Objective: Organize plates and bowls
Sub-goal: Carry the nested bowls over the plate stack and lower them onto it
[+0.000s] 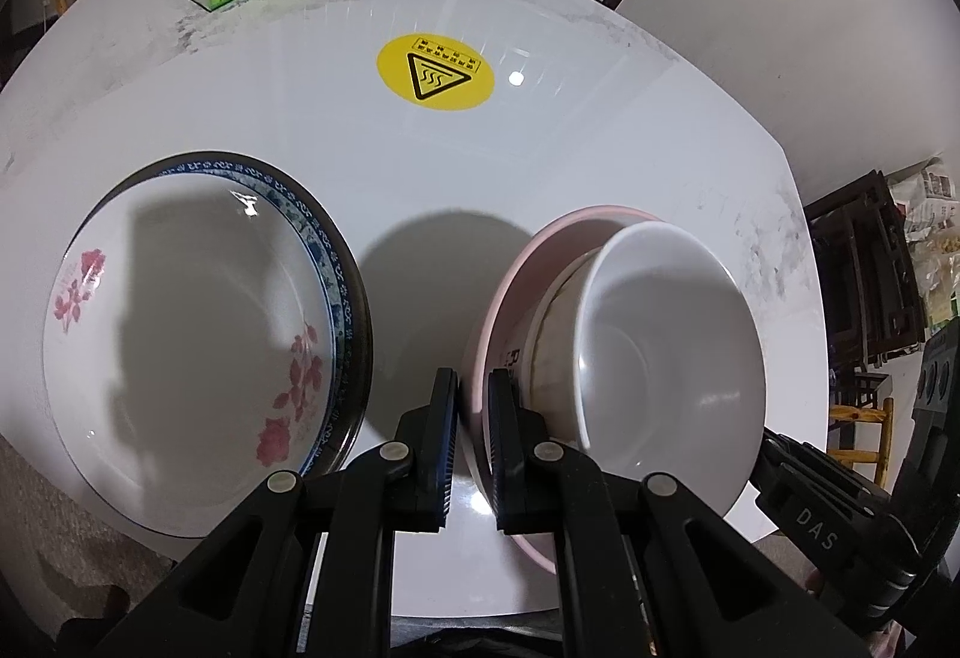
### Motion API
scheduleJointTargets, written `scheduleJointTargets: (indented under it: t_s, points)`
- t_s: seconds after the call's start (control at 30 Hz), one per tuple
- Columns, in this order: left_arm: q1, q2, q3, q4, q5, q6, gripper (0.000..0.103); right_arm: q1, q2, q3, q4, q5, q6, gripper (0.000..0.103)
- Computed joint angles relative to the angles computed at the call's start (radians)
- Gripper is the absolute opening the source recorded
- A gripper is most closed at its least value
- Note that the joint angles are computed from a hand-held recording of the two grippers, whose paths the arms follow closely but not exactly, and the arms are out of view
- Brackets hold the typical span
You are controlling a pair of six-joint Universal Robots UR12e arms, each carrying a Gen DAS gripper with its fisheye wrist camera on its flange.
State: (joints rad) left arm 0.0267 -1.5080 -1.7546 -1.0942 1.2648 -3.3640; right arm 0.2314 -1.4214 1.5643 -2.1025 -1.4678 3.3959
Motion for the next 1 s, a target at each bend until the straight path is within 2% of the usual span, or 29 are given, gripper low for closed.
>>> scheduleJointTargets:
  t_s: [0.27, 1.0]
  points:
    - [0.016, 0.014, -0.001, 0.005, 0.001, 0.002, 0.006, 0.017, 0.007, -0.022, -0.005, -0.008, -0.018, 0.011]
    - [0.100, 0.064, -0.013, 0.012, 0.029, 0.008, 0.006, 0.081, 0.060, -0.120, 0.005, 0.010, -0.067, 0.011]
